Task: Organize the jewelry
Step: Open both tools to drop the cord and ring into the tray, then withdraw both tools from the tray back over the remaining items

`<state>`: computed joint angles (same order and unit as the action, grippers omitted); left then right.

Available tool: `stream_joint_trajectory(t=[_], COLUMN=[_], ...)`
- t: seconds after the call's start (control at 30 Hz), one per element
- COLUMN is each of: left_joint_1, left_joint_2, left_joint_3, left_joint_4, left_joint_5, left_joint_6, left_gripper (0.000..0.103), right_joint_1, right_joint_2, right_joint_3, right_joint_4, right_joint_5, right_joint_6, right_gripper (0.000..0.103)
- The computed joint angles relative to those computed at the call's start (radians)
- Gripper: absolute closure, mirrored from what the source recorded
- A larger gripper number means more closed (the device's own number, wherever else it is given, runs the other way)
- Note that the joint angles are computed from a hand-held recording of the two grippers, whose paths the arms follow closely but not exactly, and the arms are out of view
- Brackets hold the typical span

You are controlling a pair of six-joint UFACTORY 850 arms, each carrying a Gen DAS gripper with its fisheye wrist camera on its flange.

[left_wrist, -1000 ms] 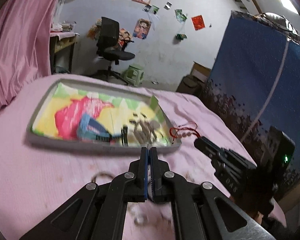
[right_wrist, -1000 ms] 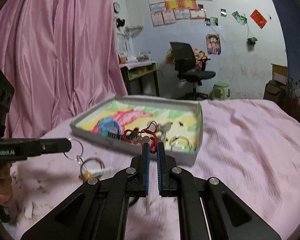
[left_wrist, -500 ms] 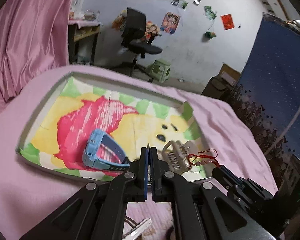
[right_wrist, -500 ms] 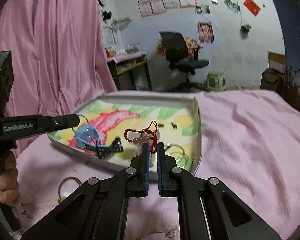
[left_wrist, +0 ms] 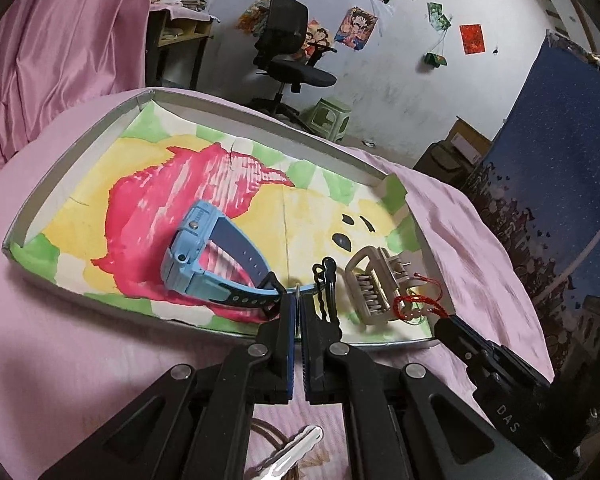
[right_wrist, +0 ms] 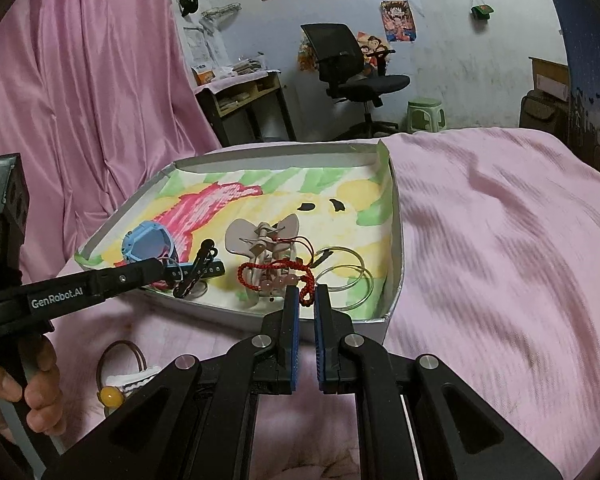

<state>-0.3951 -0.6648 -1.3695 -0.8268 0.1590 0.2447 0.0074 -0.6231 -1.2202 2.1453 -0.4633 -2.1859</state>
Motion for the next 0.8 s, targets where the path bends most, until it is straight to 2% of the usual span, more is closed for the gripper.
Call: stream_joint_trajectory(t=[0.07,0.13,0.2,0.23,0.27,0.43,0.47,0.5,0.53,0.57,0.63,0.7,0.8], left_joint_1=[-0.003,-0.009,-0.015,-0.017,-0.023,-0.041,-0.044,-0.051,-0.056,-0.063,-0.074,-0.086,-0.111], left_joint_2=[0.006,0.022,0.041,0.048,0.058,0.099,0.106,0.118,0.126,0.142,0.168,0.191,0.225], left_joint_3=[0.008,0.028,0.054,0.063,0.076,0.134,0.142,0.159,0.172,0.195,0.234,0.266,0.319], left_joint_4=[-0.005,0.013,0.076,0.071,0.035,-0.034,-0.051,-0.074,-0.080,-0.080,-0.066,-0.088,-0.107], left_joint_5=[0.011,0.031,0.062,0.075,0.096,0.159,0.169,0.192,0.209,0.243,0.292,0.332,0.411], left_joint_6=[0.013,0.003,-0.059,-0.055,-0.023,0.051,0.068,0.090,0.093,0.087,0.069,0.082,0.092], left_gripper=[0.097,0.086,0.063,0.056,0.047,0.044,0.038,0.029,0.026,0.023,0.021,0.012,0.006], right_joint_1=[-0.001,-0.002,-0.002,-0.002,-0.003,-0.010,-0.012,-0.013,-0.014,-0.014,-0.015,-0.016,-0.020], right_joint_2=[0.000,0.000,0.004,0.007,0.010,0.036,0.046,0.053,0.063,0.076,0.099,0.121,0.153], right_joint_3=[0.000,-0.001,0.005,0.009,0.015,0.049,0.062,0.071,0.085,0.104,0.136,0.167,0.212], right_joint_4=[-0.006,-0.008,0.004,0.015,0.027,0.096,0.117,0.132,0.159,0.196,0.243,0.282,0.314], right_joint_5=[-0.002,-0.002,-0.005,-0.007,-0.013,-0.053,-0.067,-0.076,-0.091,-0.112,-0.145,-0.179,-0.230], right_joint_6=[0.005,0.006,-0.006,-0.016,-0.028,-0.100,-0.124,-0.141,-0.171,-0.213,-0.272,-0.323,-0.370], right_gripper=[0.095,0.092,0.083,0.077,0.076,0.076,0.074,0.071,0.063,0.057,0.052,0.046,0.034])
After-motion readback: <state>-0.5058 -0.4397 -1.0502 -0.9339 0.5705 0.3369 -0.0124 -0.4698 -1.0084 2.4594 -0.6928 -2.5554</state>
